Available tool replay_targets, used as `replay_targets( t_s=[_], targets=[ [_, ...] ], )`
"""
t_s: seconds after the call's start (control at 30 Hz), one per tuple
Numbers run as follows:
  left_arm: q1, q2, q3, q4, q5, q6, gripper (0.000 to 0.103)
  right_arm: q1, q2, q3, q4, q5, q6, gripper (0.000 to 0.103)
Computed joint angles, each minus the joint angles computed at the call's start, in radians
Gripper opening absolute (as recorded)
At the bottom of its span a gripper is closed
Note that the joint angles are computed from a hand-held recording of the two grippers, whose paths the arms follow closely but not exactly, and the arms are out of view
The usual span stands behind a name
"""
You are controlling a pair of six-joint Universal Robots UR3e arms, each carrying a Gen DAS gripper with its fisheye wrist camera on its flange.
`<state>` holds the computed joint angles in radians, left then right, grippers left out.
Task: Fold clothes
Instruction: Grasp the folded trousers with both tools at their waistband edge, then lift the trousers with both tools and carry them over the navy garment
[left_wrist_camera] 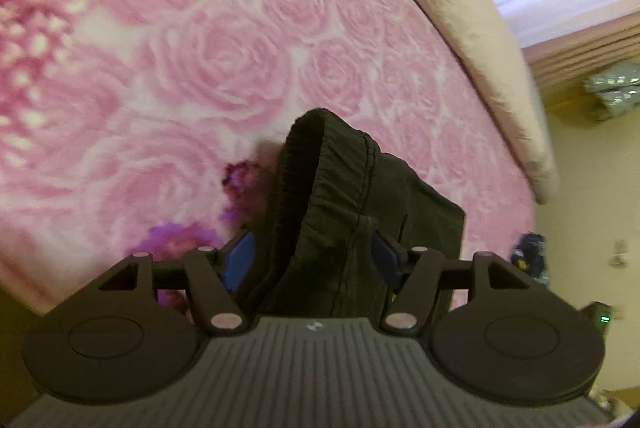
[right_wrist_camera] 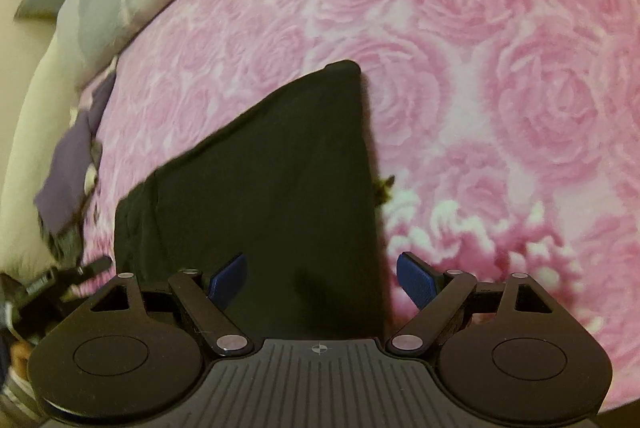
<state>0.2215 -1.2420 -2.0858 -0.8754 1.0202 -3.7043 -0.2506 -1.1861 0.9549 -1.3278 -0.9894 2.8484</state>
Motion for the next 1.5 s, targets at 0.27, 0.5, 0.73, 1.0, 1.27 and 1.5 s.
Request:
replay_targets(
  t_s=[0.27,0.5,0.73,1.0,1.27,1.5],
  targets=[
    [0.129,-0.084,-0.201,0.188,-0.219,0.089,0.073,0.029,0.025,0.172,-0.242,0.02,0.132,0.085],
    [0.209,-0.19,-0.375,0.467,-0.385,0.051,0.08,0.041,0.081,0.212,-0.327,0.067,0.21,0.085],
    [0.159,-0.322,-0.297,0.539,-0.374,0.008,0.07,0.046,0.109,0.225,-0.362,0.095,0.215,0.086],
    [0.088,-0.311,-0.211,0.487,-0.281,-0.035,0.052,0.118,0.194,0.044,-0.239,0.015,0.053,0.066],
    [0.01,-0.266,-0.111,0.411,-0.193,-0.08,0.044,-0.004,0.131,0.132,-0.147,0.184,-0.08,0.024],
    [-0.211,-0.49,0.249,0.442,-0.089,-0.221,0.042,-0.146,0.104,0.019,0.046,0.272,-0.188,0.023]
  ],
)
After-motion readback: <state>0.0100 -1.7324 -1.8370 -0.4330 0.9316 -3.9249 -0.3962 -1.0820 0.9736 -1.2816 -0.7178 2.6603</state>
